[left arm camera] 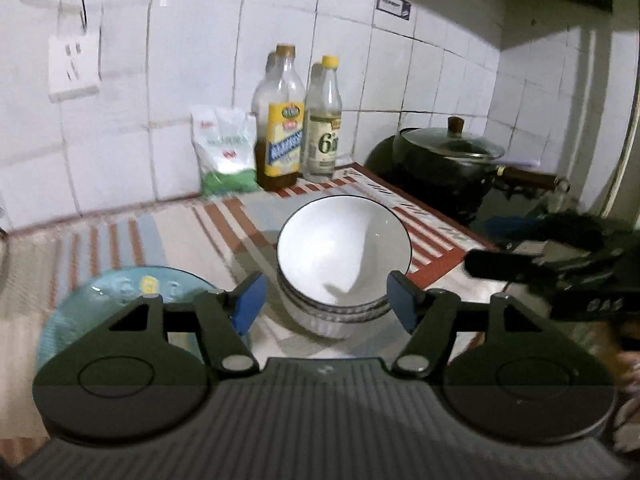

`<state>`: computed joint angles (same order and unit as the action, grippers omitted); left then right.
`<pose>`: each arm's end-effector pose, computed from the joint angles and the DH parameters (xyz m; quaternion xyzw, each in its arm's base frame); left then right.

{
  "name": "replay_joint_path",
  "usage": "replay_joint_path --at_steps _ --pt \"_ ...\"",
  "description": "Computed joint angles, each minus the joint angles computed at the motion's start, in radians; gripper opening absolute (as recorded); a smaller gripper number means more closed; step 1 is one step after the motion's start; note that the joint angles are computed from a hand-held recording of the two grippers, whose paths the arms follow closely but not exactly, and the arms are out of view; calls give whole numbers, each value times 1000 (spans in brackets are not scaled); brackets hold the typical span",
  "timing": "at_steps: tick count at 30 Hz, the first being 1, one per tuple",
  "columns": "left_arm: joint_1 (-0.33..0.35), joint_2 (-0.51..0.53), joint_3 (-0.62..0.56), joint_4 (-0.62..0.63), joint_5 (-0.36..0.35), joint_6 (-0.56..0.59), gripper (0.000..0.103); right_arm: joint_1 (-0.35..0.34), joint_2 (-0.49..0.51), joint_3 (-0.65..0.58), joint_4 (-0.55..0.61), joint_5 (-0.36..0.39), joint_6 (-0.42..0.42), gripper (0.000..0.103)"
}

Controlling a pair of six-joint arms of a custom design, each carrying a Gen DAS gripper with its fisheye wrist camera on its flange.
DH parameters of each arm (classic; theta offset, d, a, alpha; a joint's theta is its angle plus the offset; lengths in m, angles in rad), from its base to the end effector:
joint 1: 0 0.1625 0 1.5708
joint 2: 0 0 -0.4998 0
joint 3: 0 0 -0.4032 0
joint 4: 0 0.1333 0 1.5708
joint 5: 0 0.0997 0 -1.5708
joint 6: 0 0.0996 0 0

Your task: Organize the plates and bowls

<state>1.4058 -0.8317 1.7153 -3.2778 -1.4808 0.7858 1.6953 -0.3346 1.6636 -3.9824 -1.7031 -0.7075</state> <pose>0.0199 -0.7464 0.2259 0.4030 0.8222 -0.3681 0.1614 0.2065 -0.6822 -0.0231 0.3144 -0.7960 0.4762 0.2020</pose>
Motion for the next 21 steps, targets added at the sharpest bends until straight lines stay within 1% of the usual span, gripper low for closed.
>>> replay_joint_path --at_steps 3,7,10,12,14,17,19,20,21 --pt "-14 -18 65 -82 31 44 66 8 -9 54 -54 11 -6 72" --pt "-26 -40 139 -155 58 51 67 21 -4 106 -133 -1 -39 73" --pt "-31 -50 182 -194 62 61 69 27 6 136 -184 -6 -58 75" --pt "-31 -56 209 -216 58 69 70 33 13 149 -205 -29 -75 75" --pt "-30 -58 225 -222 53 69 74 37 21 152 -225 -54 -93 75" --pt "-21 -50 242 -242 22 77 75 25 26 168 -240 -42 -115 75" --pt "-17 -33 247 -271 18 80 76 16 38 169 -258 -37 -132 75" --pt "-16 -22 247 -284 19 78 76 10 53 160 -288 -28 -146 76" --pt "-15 -13 245 -291 20 77 77 7 60 156 -293 -33 -152 81"
